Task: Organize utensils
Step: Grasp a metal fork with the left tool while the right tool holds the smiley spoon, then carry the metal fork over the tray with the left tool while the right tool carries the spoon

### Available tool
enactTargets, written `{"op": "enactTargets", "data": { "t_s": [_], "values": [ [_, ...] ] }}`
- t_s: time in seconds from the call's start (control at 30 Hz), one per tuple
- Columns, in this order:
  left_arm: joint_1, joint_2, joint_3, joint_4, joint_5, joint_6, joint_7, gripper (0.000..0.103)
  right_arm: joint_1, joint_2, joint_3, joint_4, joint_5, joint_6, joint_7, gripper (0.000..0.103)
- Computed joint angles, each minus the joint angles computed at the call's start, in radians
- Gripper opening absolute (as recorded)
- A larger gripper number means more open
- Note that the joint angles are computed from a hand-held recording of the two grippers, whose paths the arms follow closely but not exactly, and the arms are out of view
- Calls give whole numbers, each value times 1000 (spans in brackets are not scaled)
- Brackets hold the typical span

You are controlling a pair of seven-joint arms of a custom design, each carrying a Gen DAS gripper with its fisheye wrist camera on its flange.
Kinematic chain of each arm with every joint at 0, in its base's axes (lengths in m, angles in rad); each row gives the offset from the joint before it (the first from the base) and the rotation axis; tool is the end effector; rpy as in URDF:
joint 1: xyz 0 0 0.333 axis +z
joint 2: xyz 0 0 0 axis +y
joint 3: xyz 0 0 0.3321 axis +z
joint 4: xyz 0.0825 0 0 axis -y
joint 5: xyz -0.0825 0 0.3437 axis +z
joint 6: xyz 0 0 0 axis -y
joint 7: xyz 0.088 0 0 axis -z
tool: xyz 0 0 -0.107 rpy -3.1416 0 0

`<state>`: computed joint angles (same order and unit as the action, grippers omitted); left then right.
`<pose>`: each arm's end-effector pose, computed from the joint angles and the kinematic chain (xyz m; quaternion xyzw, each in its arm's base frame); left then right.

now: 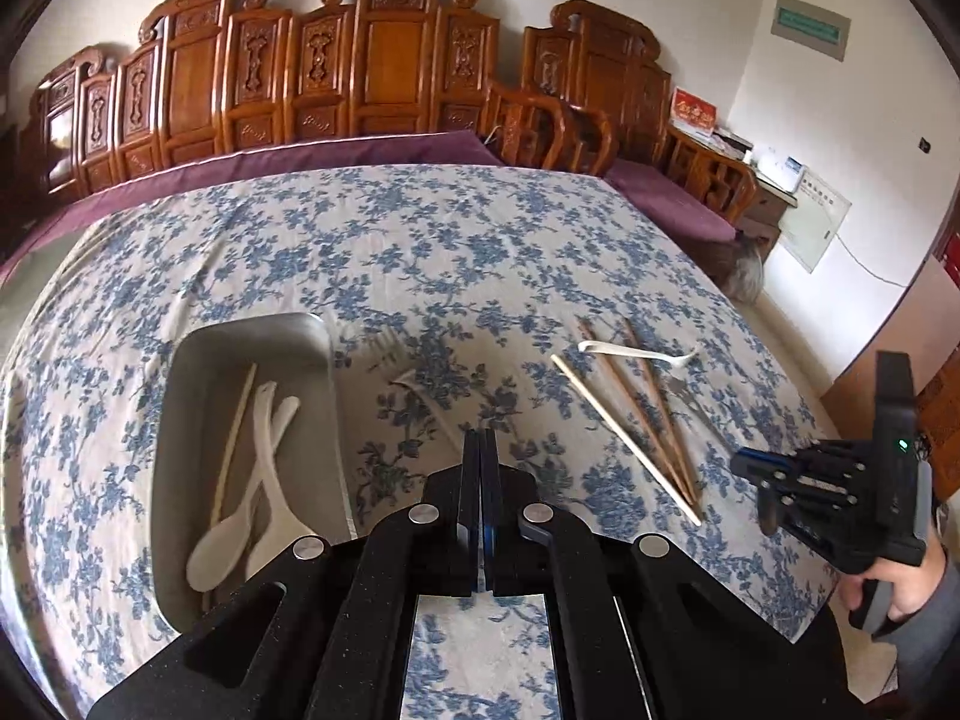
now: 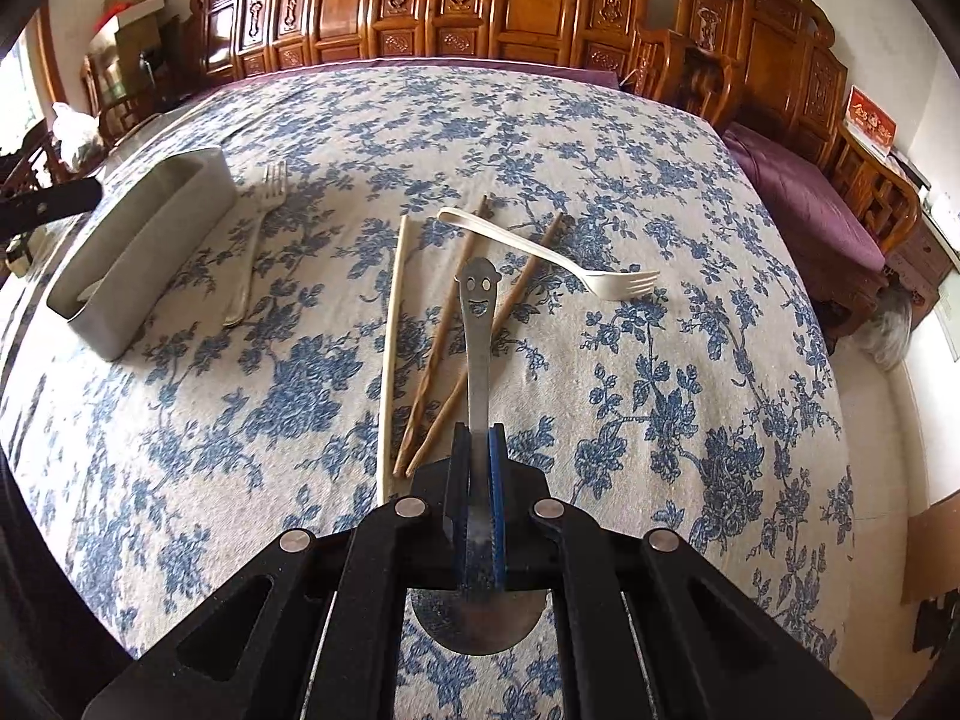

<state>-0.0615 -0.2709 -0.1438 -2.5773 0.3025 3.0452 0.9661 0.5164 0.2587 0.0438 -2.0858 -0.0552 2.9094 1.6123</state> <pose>0.4216 -0.1148 0.4810 -0.6908 0.6252 -0.2956 0.2109 0.5072 0.3201 0.4086 -0.8412 0.4632 -0.1373 0.2428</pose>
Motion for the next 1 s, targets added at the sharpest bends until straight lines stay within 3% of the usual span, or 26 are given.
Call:
{"op": "enactTargets", "data": {
  "t_s": [0.13,0.23,0.3,0.37,0.43,0.53,0.83,0.97,1.0],
  "values": [
    [-27,32,37,36,-46,-46,33,0,-34,-10,40,-20,63,21,-64,7],
    [-15,90,16,91,-47,-86,24,5,-53,-9,63,-21,116,30,-114,7],
    [-1,135,-7,136,-17,-117,-9,24,-66,-8,79,-21,157,36,-150,7],
    [15,184,-28,186,52,-147,-69,33,-66,-8,82,-21,178,37,-172,7],
    [23,246,-41,258,167,-211,-159,33,-60,-7,76,-22,187,41,-180,7],
    [-3,324,-22,343,213,-294,-196,33,-79,-5,97,-15,242,35,-218,7],
    [-53,478,17,516,210,-515,-207,28,-103,-12,137,-6,377,24,-323,7],
    [-47,476,24,505,207,-497,-219,28,-102,-14,142,-1,413,19,-355,7],
    [-40,473,22,494,191,-472,-208,20,-101,-15,141,0,419,17,-360,7]
  ]
}}
